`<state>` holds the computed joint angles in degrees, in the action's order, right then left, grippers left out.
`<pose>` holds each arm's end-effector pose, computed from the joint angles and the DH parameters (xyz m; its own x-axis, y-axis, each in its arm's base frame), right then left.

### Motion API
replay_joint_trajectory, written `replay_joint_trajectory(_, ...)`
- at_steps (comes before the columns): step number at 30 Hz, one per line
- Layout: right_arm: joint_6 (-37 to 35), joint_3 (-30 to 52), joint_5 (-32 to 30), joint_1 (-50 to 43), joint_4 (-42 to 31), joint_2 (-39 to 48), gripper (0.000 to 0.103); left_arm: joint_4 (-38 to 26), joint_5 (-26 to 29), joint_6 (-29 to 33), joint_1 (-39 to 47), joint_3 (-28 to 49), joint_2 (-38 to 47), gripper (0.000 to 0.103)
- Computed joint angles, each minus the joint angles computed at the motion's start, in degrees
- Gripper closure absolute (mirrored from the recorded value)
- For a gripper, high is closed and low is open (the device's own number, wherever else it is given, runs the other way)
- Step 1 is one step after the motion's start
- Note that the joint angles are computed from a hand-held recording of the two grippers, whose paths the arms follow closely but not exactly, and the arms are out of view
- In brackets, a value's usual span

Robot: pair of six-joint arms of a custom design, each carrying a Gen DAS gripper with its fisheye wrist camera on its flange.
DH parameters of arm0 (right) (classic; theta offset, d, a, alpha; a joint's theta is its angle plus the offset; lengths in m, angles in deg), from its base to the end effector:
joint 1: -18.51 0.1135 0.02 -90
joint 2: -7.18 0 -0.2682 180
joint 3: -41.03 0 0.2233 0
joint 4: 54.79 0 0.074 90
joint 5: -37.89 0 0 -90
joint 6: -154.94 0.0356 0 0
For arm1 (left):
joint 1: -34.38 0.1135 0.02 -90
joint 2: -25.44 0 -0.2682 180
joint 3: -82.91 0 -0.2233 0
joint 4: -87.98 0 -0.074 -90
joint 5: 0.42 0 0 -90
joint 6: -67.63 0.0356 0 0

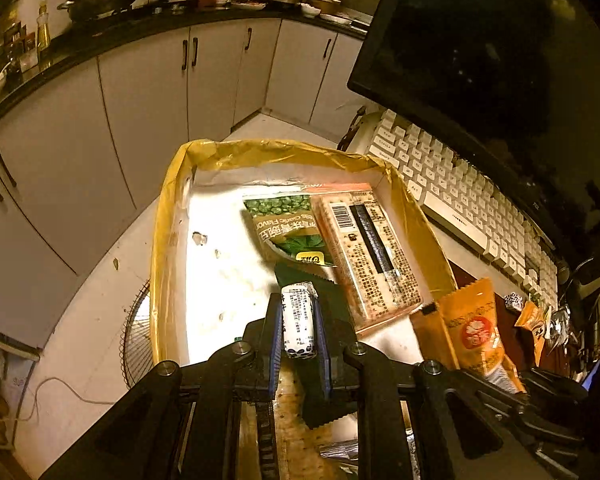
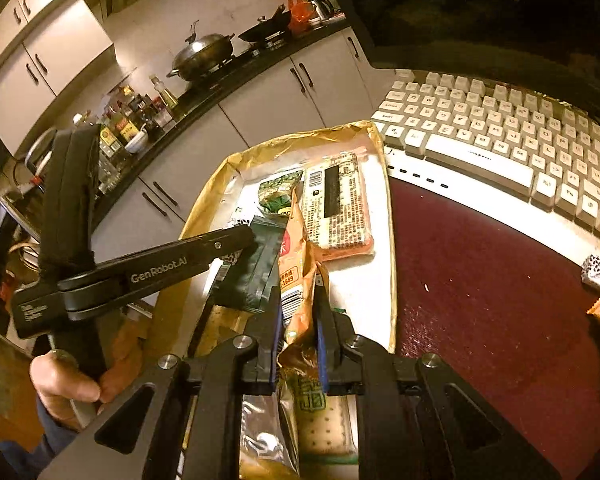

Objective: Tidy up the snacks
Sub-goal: 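Lower both snacks into the tray and open both grippers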

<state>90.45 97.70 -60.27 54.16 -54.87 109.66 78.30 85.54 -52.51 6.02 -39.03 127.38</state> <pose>0.2487 0.1846 0.1368 -0.8096 -0.0561 -0.5843 -0.3419 0.8542 0.3917 0.2665 -0.1410 0.1330 -0.8316 -0.1203 -0.5421 0.0225 0.9682 -0.2492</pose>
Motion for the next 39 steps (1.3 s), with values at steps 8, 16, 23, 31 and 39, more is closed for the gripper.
replay_joint_trajectory(8,-0.5,2.1,2.7,2.6,-0.8,1.6,0.086,0.3,0.0,0.2,0.1,-0.5,-0.5,0.088)
replay_joint_trajectory(16,-1.0,1.3,0.3,2.6,-0.7,0.2,0.072,-0.1,1.4,0.0,0.2,-0.4,-0.7,0.087)
replay_joint_trajectory(23,-0.6,-1.2,-1.4,2.0,0.1,-3.4,0.070,-0.4,1.9,-1.0,-0.3,-1.1,-2.2,0.067)
replay_joint_trajectory(31,0.0,-6.5,-2.6,-0.2,0.6,-11.1,0.070,-2.6,-0.4,-1.5,-2.9,-1.7,-7.0,0.065)
replay_joint_trajectory(39,0.0,-11.7,-3.6,-3.1,0.1,-18.8,0.070,-5.6,-3.5,-2.3,-7.5,0.0,-9.4,0.063)
